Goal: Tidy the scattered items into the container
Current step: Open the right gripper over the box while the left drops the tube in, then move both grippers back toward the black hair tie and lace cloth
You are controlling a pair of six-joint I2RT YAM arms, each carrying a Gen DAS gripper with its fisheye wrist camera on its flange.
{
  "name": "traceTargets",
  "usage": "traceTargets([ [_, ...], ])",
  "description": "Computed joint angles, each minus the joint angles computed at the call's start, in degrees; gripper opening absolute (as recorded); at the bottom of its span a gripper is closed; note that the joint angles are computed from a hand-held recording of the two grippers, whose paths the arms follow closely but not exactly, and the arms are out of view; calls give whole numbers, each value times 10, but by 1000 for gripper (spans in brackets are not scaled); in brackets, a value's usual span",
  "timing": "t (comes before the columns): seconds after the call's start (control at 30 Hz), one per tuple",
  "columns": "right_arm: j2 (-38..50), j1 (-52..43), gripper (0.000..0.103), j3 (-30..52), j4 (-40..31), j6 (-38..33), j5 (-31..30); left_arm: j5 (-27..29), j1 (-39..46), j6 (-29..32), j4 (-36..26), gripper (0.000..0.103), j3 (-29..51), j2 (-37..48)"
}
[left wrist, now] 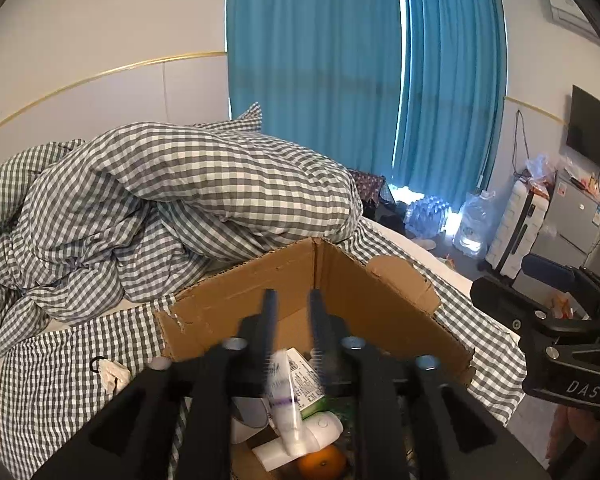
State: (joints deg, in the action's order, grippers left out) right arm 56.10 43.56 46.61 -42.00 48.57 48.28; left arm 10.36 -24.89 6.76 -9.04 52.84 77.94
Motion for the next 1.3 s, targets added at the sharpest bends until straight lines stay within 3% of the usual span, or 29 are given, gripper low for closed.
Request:
traceTargets([
  [0.03, 3, 4, 94, 2, 0, 2, 3, -1, 4, 0, 1, 54, -3, -5],
  [0.07, 5, 8, 95, 4, 0, 4, 6, -1, 9, 1, 4, 65, -7, -11],
  [0.27, 40, 48, 99, 35, -12, 34, 38, -3, 51, 14, 5, 96, -24, -46],
  [0.33, 58, 64, 102, 50, -16, 48, 54, 1, 72, 22, 2, 101, -30, -59],
  [0.53, 132, 97, 103, 116, -20, 70, 83, 32, 162, 54, -30, 103, -23, -80],
  [0.77, 232, 131, 103, 201, 0, 59, 95, 115, 291, 87, -71, 103, 2, -74],
  [1.0, 324, 147, 103, 288, 23, 27, 92, 200, 412, 115, -81, 103, 35, -37],
  [1.3, 423, 151, 103, 387, 39, 2, 71, 247, 512, 145, -86, 103, 81, 23],
])
